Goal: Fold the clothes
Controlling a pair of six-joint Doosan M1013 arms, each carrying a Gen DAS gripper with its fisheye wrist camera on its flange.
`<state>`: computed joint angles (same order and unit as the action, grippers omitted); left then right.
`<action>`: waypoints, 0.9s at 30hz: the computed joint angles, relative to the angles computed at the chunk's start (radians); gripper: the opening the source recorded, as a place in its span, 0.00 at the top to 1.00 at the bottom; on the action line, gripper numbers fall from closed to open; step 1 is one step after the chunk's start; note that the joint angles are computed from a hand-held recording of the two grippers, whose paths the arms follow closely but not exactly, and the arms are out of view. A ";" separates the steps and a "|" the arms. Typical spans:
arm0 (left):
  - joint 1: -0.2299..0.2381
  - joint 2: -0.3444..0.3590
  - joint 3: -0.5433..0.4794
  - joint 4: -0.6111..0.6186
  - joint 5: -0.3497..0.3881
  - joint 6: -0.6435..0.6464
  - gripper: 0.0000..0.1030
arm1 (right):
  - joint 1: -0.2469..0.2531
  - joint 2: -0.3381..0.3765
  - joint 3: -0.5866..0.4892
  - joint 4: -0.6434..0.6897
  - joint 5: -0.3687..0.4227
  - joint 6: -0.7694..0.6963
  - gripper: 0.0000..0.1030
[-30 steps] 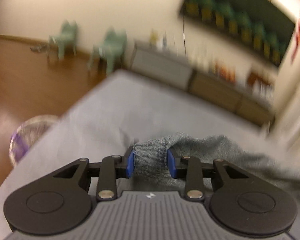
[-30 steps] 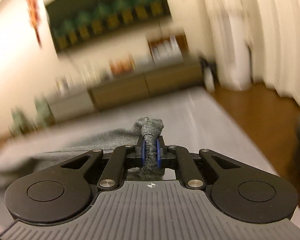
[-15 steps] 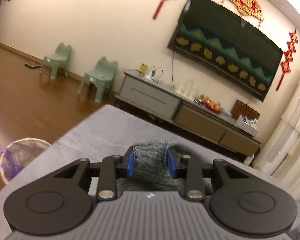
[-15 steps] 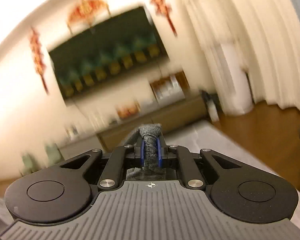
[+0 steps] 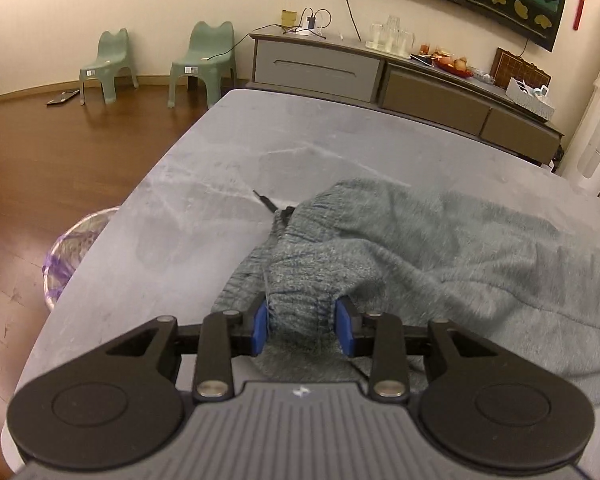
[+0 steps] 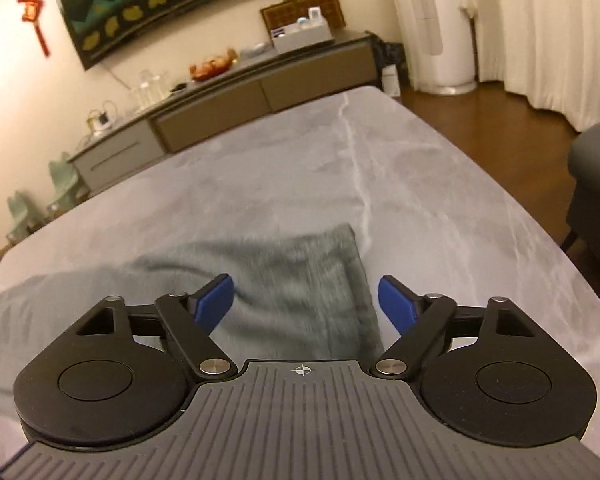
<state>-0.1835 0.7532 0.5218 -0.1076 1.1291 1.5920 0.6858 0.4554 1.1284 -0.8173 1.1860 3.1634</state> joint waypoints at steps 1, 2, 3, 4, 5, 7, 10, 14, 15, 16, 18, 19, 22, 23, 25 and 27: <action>-0.004 0.006 -0.010 0.010 0.007 -0.002 0.67 | -0.010 0.016 -0.025 0.018 0.016 -0.030 0.23; -0.007 0.012 -0.020 0.017 0.014 -0.003 0.67 | -0.021 0.031 -0.050 0.051 0.028 -0.072 0.41; -0.011 0.015 -0.028 0.031 0.015 -0.006 0.67 | -0.033 0.047 -0.071 0.079 0.043 -0.111 0.86; -0.011 0.004 -0.009 0.043 -0.017 -0.021 0.67 | -0.033 0.057 -0.077 0.055 0.061 -0.124 0.95; -0.011 -0.011 0.017 0.055 -0.058 -0.041 0.68 | -0.023 0.055 -0.073 -0.022 0.061 -0.113 0.95; 0.003 -0.036 0.055 0.035 -0.118 -0.089 0.68 | 0.016 0.008 -0.007 -0.282 -0.027 0.027 0.95; 0.004 -0.020 0.027 0.049 -0.067 -0.095 0.68 | 0.033 0.000 0.015 -0.382 -0.002 0.105 0.80; -0.014 0.020 -0.037 0.095 0.040 -0.036 0.68 | 0.006 0.036 -0.051 -0.039 0.117 -0.028 0.43; -0.014 0.018 -0.036 0.094 0.038 -0.034 0.67 | 0.017 0.038 -0.058 -0.042 0.162 0.001 0.43; -0.012 0.013 -0.028 0.089 0.028 -0.035 0.67 | 0.028 0.029 -0.048 -0.056 0.169 0.062 0.42; -0.008 0.001 -0.008 0.075 0.006 -0.046 0.67 | 0.048 -0.008 0.001 -0.091 0.119 0.232 0.40; -0.007 -0.003 -0.002 0.072 -0.003 -0.052 0.67 | 0.054 -0.025 0.027 -0.090 0.080 0.314 0.40; -0.010 0.000 -0.005 0.082 -0.003 -0.055 0.67 | 0.050 -0.060 0.088 -0.011 -0.076 0.449 0.40; -0.012 0.002 -0.007 0.087 -0.001 -0.054 0.67 | 0.048 -0.062 0.094 0.004 -0.101 0.460 0.40; -0.015 0.007 -0.015 0.097 0.007 -0.053 0.67 | 0.037 -0.033 0.059 0.046 -0.057 0.402 0.40; -0.017 0.011 -0.022 0.095 0.011 -0.047 0.67 | 0.014 0.000 0.019 0.093 0.000 0.350 0.44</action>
<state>-0.2003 0.7646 0.4994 -0.0129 1.1404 1.5448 0.7002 0.4556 1.1474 -0.7246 1.1858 3.5137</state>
